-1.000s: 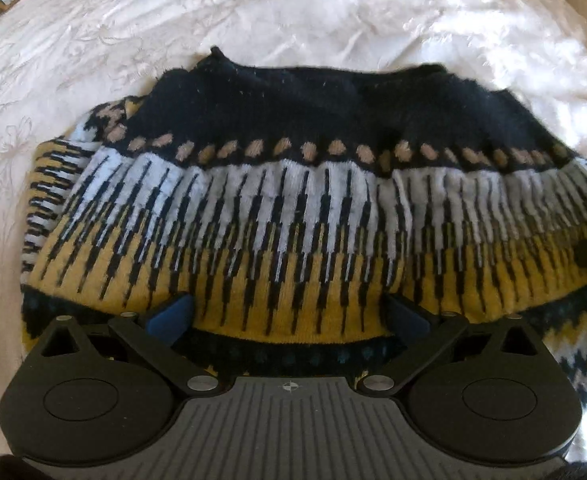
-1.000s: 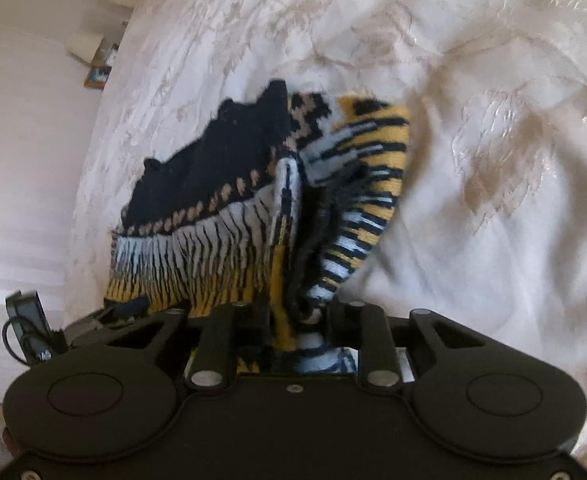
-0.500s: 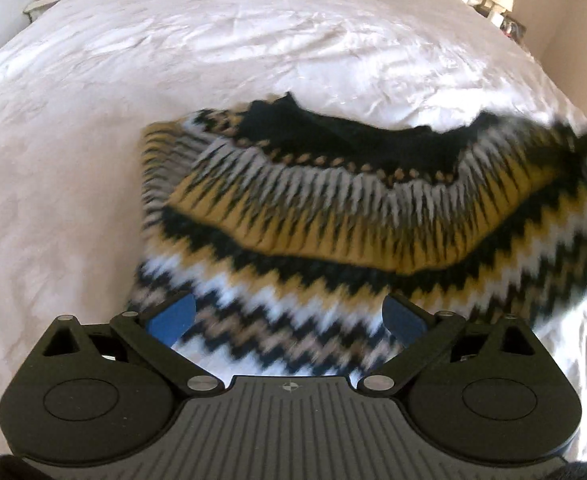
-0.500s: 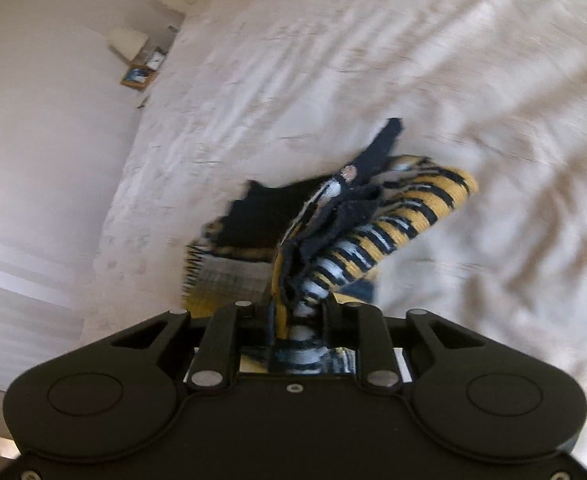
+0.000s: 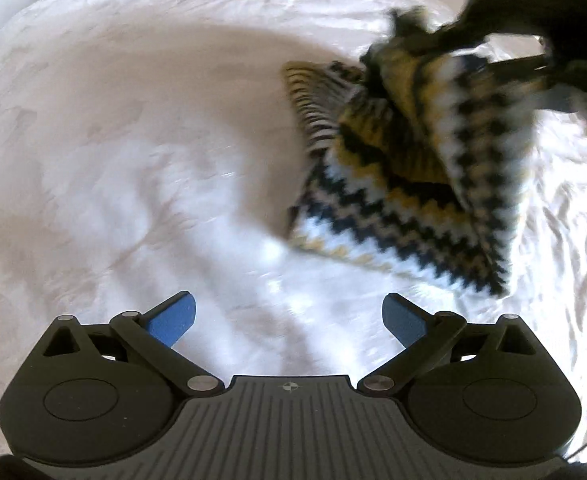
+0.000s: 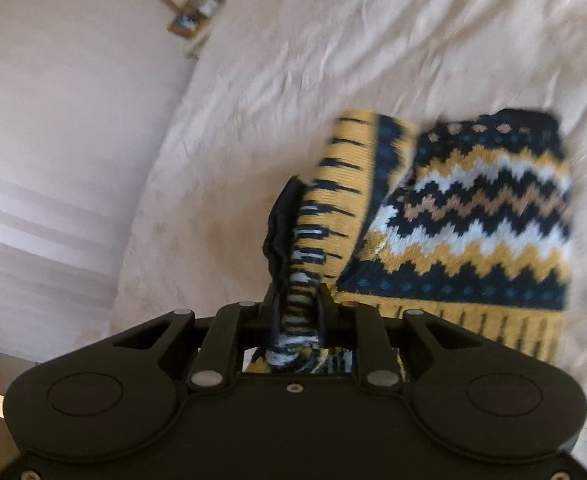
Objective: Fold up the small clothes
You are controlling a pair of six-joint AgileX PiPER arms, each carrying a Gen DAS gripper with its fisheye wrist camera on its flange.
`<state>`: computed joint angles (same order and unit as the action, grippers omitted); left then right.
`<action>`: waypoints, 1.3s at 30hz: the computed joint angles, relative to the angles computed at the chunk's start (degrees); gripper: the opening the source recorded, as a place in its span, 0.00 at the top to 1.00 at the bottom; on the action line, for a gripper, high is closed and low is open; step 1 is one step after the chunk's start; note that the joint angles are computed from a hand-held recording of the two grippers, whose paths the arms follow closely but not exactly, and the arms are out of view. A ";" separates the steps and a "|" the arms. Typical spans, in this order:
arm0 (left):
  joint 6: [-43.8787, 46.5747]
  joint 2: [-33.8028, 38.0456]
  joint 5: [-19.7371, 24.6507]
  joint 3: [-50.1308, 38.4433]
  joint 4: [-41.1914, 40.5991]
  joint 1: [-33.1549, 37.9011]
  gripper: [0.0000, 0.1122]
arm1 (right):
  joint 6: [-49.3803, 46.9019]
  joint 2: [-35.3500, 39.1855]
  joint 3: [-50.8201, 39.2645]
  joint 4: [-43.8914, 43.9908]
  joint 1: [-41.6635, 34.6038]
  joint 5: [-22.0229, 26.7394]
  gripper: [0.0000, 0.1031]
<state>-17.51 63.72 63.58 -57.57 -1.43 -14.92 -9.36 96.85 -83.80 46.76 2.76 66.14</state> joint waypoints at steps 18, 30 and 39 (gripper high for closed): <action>14.13 2.38 -0.06 -9.50 -10.12 4.01 0.10 | -6.75 -4.68 3.80 3.96 1.23 -5.36 0.36; 16.72 24.53 -13.23 -22.87 -3.74 -6.47 0.10 | 0.95 -10.74 8.29 -9.67 -13.75 -8.64 0.34; 22.76 22.17 -11.19 -6.04 -14.19 9.26 0.08 | -4.57 -8.45 9.45 -12.90 -13.17 -8.90 0.32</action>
